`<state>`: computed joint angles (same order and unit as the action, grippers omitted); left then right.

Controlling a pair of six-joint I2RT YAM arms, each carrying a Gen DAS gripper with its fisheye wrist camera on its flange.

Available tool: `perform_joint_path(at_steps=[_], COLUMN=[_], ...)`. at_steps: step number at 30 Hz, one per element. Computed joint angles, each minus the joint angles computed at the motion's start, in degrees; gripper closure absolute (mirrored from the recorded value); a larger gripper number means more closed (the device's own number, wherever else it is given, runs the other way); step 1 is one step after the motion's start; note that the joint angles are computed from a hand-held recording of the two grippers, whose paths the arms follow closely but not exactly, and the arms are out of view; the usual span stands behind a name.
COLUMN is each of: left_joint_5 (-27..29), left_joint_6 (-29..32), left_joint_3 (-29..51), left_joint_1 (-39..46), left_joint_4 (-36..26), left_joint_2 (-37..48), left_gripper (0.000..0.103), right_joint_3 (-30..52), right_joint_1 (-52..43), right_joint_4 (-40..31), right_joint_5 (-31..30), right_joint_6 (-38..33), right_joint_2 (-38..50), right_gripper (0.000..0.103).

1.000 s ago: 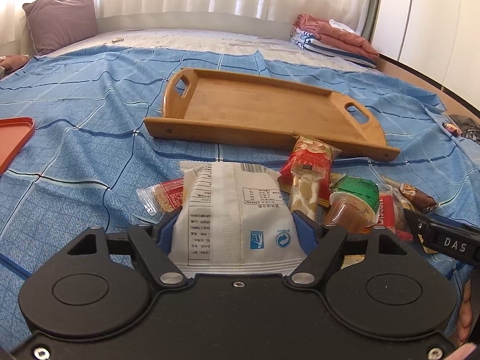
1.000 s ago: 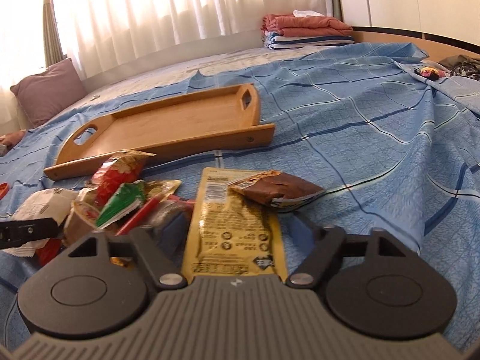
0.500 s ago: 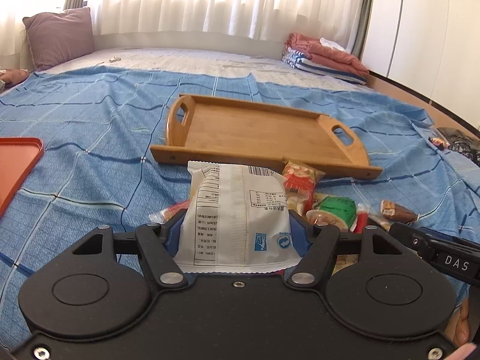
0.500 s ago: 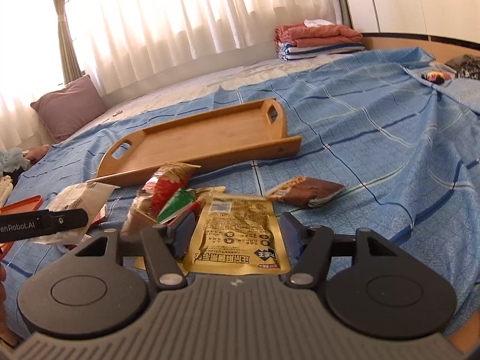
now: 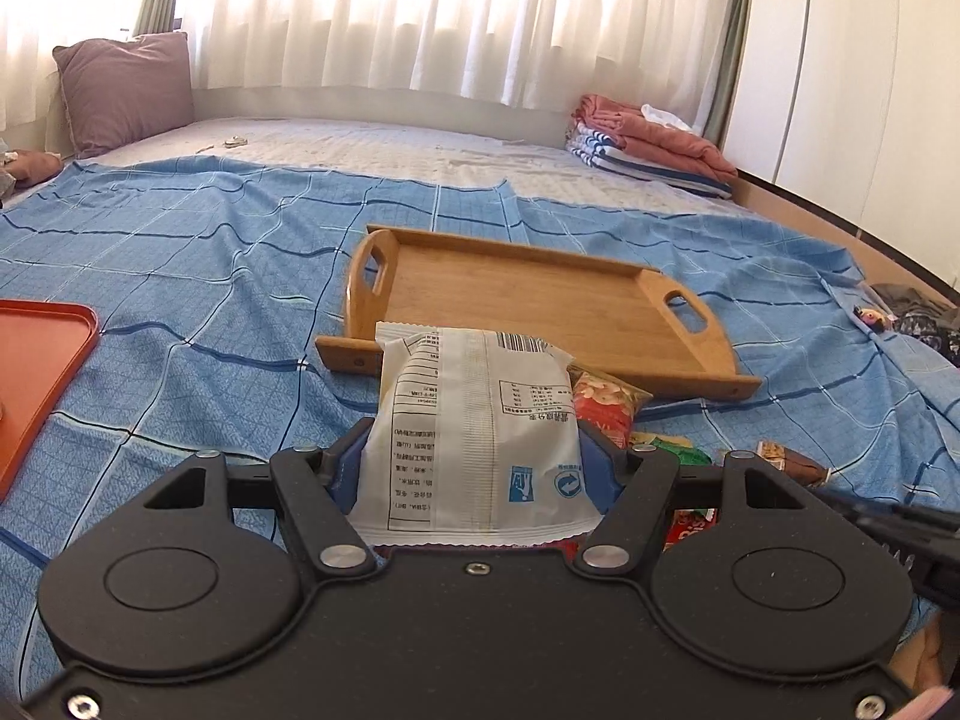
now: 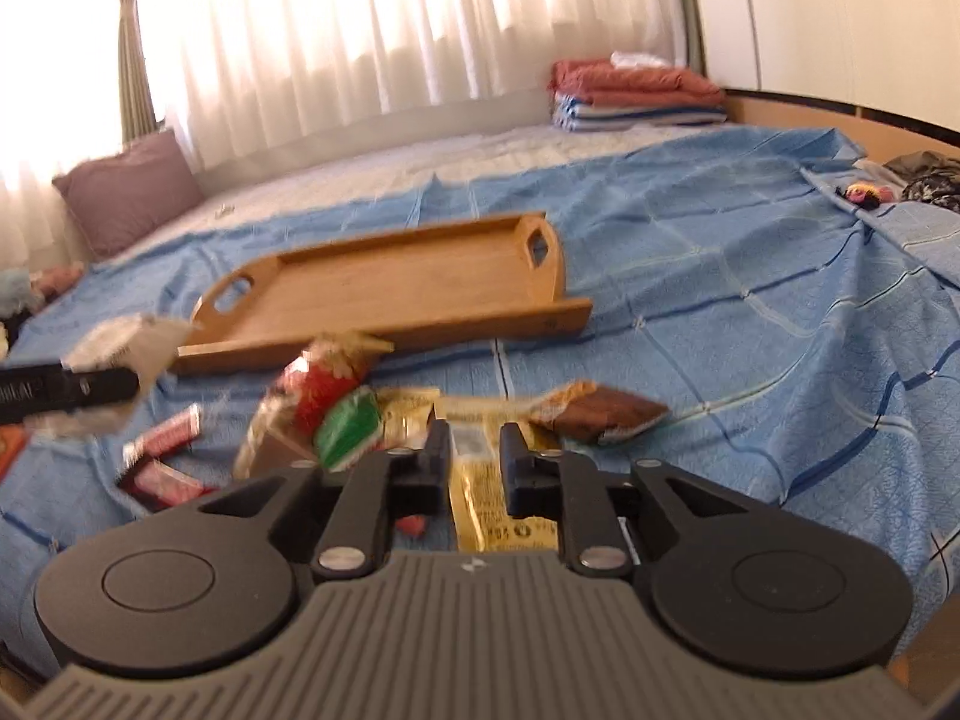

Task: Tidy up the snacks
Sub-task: 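Carry both packets over the wooden tray and open both grippers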

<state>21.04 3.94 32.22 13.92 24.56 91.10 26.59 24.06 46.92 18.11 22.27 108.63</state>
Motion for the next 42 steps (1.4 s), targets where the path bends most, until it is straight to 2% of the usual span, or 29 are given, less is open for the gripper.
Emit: perform_joint_path(at_steps=[2,6,8,9,12,15,16,18,19,20,29,34,39,42], left_joint_5=[0.1,0.2,0.2,0.1,-0.1,-0.5,-0.6,-0.6,-0.6,-0.6,-0.6,0.0,1.4,1.7], left_joint_6=[0.3,0.9,1.0,1.1,0.9,0.5,0.4,0.1,0.1,0.2,0.5,0.3,-0.5,-1.5], left_joint_3=[-0.2,0.1,0.2,0.2,0.6,0.9,1.0,1.0,0.9,0.9,1.2,3.3,9.4,16.2], left_joint_1=[0.3,0.8,1.0,1.1,1.1,0.6,0.5,0.2,0.0,-0.1,-0.3,-0.5,-1.4,-2.8], left_joint_4=[0.0,-0.7,-0.5,-0.4,-0.4,-0.6,-0.6,-0.6,-0.6,-0.6,-0.8,-2.2,-6.4,-10.1], left_joint_2=[0.3,1.3,1.8,1.9,2.5,3.2,3.4,3.7,3.7,3.6,3.0,3.3,4.2,6.8], left_gripper=[0.036,0.036,0.036,0.036,0.036,0.036,0.036,0.036,0.036,0.036,0.036,0.036,0.036,0.036], right_joint_3=[-0.1,1.0,1.8,2.4,5.4,7.8,8.3,8.4,8.1,7.7,1.3,0.4,4.0,9.6], right_joint_1=[-0.2,0.1,-2.0,-3.3,-7.2,-8.3,-8.2,-7.4,-6.9,-6.1,-2.5,-0.8,-4.5,-6.9], right_joint_4=[1.2,2.7,2.4,2.1,-1.0,-2.0,-1.9,-0.7,-0.2,0.3,5.9,7.3,1.6,-4.2], right_joint_5=[-0.8,2.8,1.2,-0.8,-7.0,-8.6,-8.3,-7.1,-6.2,-4.8,-4.5,-0.6,-5.9,-9.1], right_joint_6=[0.7,-2.0,-3.7,-4.3,-5.3,-8.1,-9.0,-8.8,-8.6,-8.6,-4.1,-5.9,-5.3,-6.9], right_joint_2=[2.1,5.8,6.4,6.8,8.3,10.5,11.2,12.0,12.0,11.7,7.1,3.8,-1.0,-1.9], right_gripper=[0.037,0.03,0.022,0.022,0.021,0.022,0.028,0.031,0.038,0.039,0.04,0.04,0.04,0.04])
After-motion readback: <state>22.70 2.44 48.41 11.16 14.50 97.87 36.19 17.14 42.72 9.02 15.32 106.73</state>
